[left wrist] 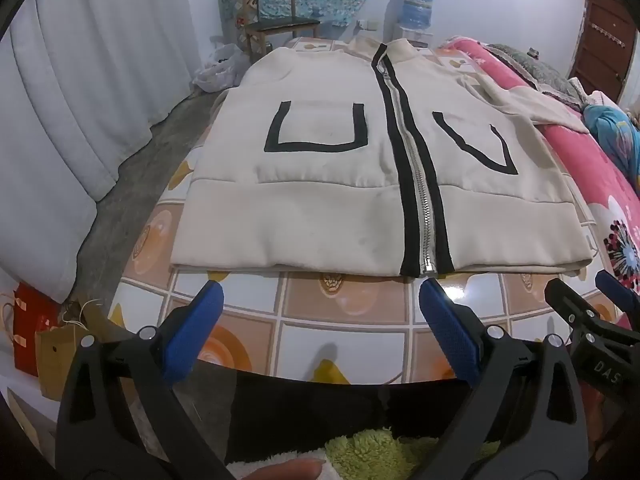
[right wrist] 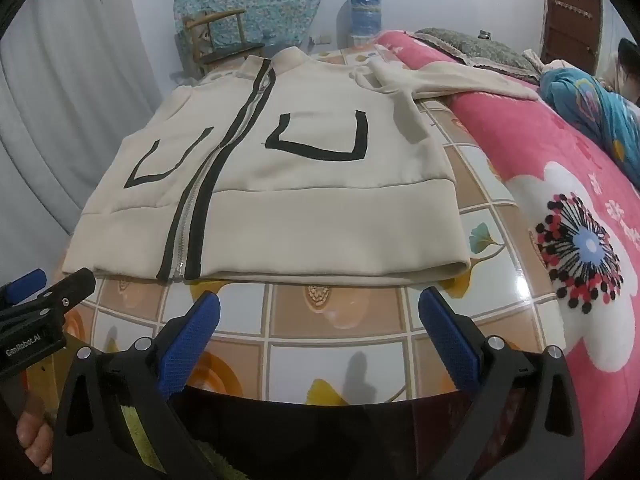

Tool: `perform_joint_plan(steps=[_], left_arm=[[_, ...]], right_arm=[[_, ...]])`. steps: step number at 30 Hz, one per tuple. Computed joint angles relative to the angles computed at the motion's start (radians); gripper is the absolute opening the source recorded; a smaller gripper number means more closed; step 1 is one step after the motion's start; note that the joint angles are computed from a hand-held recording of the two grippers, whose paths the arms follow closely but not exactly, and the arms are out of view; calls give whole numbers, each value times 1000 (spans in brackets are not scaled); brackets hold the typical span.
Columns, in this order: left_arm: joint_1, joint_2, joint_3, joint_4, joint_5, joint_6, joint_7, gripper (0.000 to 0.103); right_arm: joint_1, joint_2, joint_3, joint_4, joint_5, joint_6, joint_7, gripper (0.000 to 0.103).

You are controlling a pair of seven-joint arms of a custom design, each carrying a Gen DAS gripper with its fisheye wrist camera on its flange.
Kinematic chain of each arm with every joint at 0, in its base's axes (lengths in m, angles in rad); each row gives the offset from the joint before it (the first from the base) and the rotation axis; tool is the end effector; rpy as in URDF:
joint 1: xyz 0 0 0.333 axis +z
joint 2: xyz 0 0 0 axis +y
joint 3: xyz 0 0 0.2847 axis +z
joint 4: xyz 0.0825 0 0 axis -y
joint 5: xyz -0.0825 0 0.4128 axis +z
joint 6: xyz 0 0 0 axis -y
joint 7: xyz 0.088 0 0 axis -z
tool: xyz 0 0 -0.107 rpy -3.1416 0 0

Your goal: Fold large clothes

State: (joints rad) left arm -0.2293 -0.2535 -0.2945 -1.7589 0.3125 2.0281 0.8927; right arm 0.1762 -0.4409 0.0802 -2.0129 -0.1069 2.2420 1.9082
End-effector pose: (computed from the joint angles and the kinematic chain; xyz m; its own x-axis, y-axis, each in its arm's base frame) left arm 0.4731 -0.2771 0.6872 0.0802 -0.9968 -0.0053 -0.8037 -0.0615 -0.5919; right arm 0.4843 0.1320 0.6779 -0.0144 -0.9974 -0.0705 -0.7780 0.0554 -0.6258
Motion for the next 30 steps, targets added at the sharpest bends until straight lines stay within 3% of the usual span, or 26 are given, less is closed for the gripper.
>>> perform_joint_plan(steps=[30], left_arm=[[0,-3,0,-5,7,8,-4,95]], right_arm=[[-6,-2,-3,7,5,-2,-8,97]])
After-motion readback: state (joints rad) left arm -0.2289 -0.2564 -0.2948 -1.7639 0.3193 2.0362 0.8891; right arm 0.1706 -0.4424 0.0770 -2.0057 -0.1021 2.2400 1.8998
